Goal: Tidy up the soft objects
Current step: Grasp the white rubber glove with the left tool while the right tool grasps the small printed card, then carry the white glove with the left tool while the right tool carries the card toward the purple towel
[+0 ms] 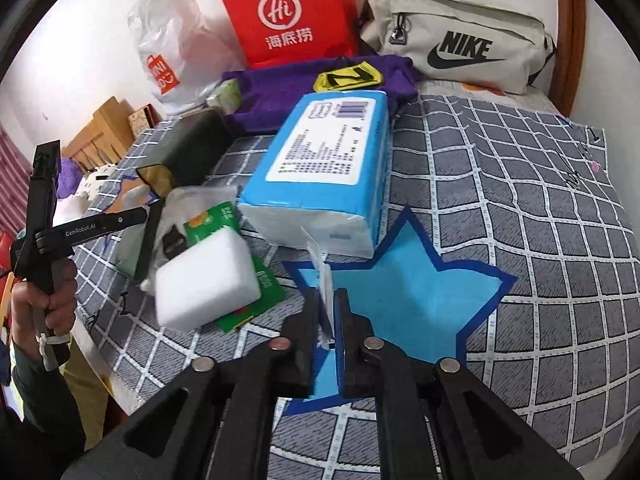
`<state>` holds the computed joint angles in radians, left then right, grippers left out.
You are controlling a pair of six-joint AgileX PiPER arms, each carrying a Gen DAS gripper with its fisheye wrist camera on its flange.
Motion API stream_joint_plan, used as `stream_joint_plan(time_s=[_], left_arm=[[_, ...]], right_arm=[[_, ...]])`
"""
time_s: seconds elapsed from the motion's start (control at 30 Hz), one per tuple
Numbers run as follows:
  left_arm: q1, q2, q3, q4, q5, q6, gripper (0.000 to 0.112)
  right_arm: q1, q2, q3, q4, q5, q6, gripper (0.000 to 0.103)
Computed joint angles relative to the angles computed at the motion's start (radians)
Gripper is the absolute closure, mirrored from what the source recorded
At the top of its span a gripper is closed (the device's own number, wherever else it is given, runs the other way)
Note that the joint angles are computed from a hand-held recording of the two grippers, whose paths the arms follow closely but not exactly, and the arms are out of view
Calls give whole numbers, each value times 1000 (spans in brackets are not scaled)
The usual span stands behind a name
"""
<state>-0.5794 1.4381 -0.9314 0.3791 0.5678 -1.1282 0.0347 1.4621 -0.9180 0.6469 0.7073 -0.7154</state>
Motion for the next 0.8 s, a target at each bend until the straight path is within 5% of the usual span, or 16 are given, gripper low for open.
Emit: stream_joint_plan(time_s=[0.03, 0.37, 0.8], left_arm=[[0, 2, 4, 0, -12, -2, 101], [-25, -68, 11, 38, -15, -14, 104], [-104, -156, -123, 140, 134, -59, 104]], right_arm=[[5, 10, -7, -7, 2, 10, 91], [19, 40, -13, 51, -7, -38, 99], [10, -56, -61, 38, 57, -21, 99]])
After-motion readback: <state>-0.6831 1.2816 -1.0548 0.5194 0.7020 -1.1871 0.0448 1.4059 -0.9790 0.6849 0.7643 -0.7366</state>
